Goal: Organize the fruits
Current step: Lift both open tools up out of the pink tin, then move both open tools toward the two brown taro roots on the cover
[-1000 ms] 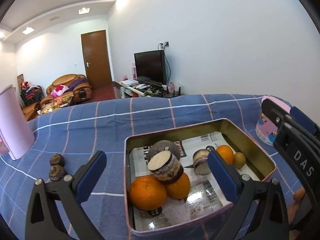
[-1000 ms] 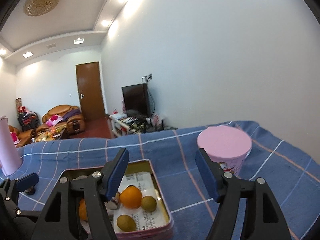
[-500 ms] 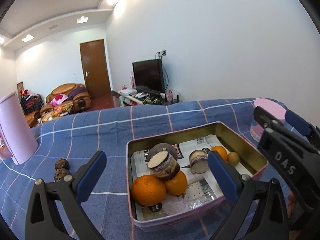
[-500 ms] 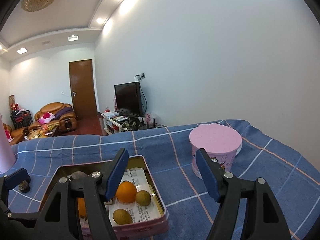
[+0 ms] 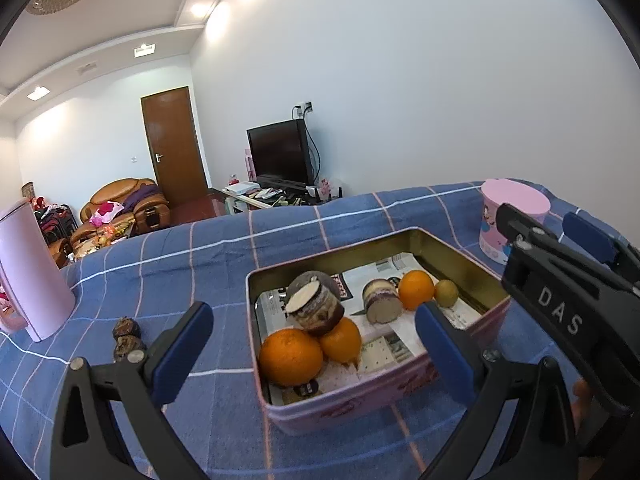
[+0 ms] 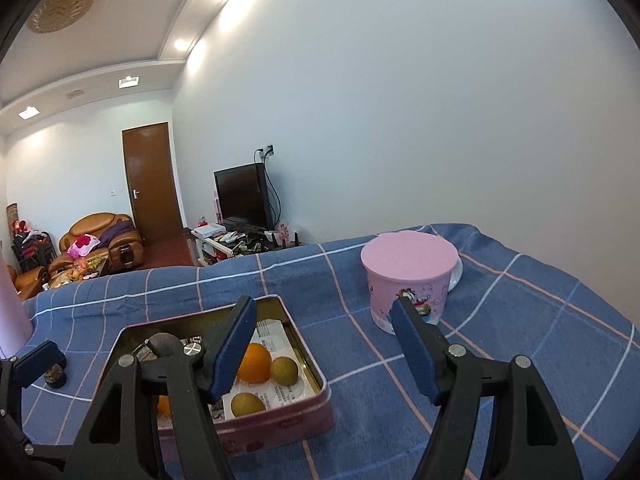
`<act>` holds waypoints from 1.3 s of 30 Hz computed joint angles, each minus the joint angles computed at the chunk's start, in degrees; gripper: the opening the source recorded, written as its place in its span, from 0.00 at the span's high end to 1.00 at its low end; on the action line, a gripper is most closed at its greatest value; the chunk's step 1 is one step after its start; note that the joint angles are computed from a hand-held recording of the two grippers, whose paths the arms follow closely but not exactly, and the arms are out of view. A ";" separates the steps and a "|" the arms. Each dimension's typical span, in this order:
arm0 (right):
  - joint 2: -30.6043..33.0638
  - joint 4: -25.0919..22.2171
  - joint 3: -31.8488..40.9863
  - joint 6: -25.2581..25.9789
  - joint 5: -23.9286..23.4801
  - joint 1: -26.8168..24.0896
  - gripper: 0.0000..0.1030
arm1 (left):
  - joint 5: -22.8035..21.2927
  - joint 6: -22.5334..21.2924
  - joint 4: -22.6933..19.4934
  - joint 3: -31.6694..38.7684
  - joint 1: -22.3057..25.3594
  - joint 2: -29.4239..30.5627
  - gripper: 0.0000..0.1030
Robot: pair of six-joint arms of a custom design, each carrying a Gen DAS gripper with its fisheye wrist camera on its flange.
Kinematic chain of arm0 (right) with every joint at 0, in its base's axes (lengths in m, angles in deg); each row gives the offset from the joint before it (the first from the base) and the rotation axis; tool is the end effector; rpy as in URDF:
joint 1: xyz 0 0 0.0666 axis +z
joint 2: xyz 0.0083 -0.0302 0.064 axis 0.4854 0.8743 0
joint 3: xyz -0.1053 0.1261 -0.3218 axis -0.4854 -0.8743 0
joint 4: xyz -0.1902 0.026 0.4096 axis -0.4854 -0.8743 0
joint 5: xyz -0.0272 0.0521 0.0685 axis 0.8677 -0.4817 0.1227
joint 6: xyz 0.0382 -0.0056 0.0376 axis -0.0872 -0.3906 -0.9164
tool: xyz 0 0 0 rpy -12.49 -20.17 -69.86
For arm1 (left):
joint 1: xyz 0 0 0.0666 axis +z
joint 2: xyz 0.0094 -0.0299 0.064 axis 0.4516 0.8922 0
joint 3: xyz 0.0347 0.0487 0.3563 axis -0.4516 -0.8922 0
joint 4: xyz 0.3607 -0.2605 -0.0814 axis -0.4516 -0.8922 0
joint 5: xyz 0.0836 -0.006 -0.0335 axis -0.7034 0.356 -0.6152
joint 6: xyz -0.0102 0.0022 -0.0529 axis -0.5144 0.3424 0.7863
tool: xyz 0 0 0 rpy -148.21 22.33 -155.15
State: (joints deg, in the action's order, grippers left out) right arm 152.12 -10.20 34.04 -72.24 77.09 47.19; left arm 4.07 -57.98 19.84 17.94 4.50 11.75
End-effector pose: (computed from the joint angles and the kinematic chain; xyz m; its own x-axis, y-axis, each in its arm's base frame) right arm 0.5160 0.1381 0.4026 -0.1794 0.2521 -0.9509 0.6647 0.7437 0.0717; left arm 0.5962 -0.2512 0.3960 -0.3007 0.3328 -0.8938 0.5655 0.8169 0.1139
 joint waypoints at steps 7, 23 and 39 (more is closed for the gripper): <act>0.23 -2.17 0.53 -2.56 1.84 1.68 0.31 | 2.11 2.14 0.10 -1.59 1.94 -1.40 0.00; 3.08 -5.00 3.58 -8.16 0.10 5.11 0.31 | 3.04 -1.85 3.24 -4.93 4.87 -3.72 0.00; 13.20 -2.88 13.75 -4.65 -5.80 7.05 0.31 | 0.87 0.55 -0.57 4.04 10.64 3.78 0.00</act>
